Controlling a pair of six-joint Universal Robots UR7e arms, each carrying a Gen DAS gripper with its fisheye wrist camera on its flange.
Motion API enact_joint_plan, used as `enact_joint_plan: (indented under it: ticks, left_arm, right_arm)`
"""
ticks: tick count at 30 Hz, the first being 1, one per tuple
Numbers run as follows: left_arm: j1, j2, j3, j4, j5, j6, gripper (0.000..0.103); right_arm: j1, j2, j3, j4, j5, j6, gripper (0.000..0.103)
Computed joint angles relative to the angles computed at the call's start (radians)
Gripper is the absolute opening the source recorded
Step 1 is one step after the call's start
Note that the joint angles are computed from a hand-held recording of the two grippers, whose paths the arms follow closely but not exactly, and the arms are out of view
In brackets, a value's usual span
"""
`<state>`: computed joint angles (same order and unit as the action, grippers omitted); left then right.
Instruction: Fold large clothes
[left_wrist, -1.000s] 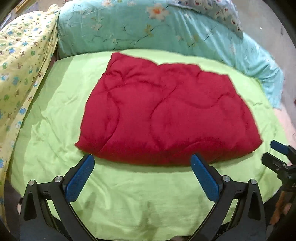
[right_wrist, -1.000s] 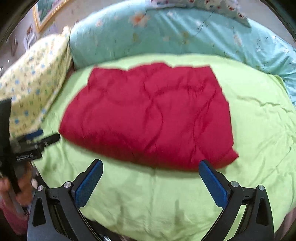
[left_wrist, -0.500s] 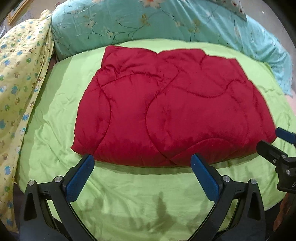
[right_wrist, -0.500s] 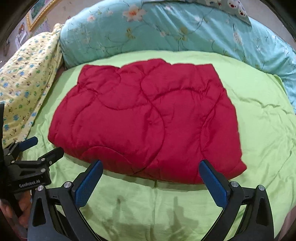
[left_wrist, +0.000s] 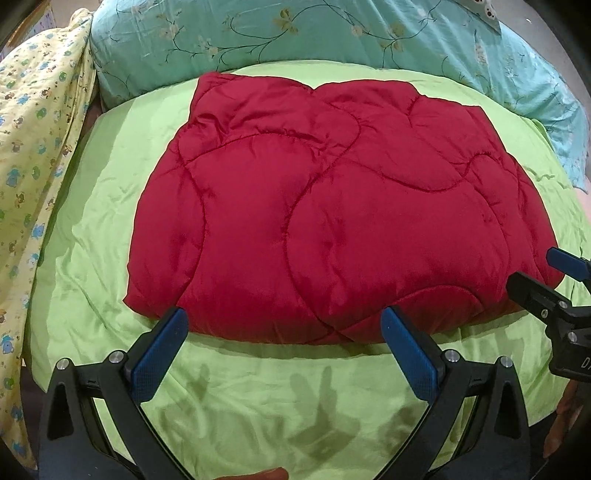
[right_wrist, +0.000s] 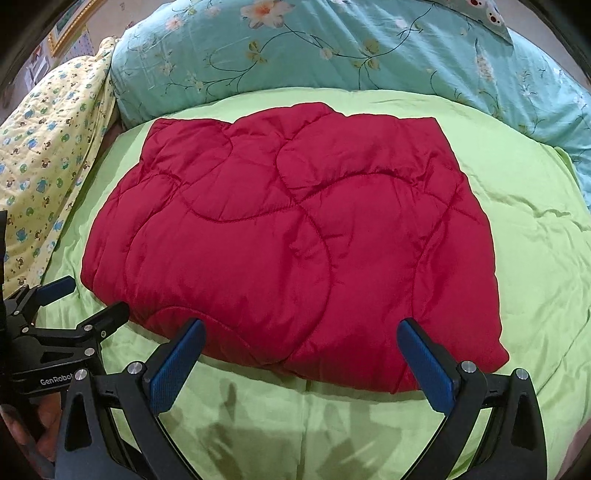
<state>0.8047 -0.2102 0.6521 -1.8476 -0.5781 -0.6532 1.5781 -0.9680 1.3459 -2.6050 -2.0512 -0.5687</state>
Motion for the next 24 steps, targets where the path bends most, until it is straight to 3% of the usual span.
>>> enact_joint_plan:
  ticks: [24]
  left_arm:
    - [-0.008,0.011,-0.04,-0.022,0.044,0.034,0.103]
  right_arm:
    - [0.012,0.014,-0.061,0.03,0.026,-0.016,0.103]
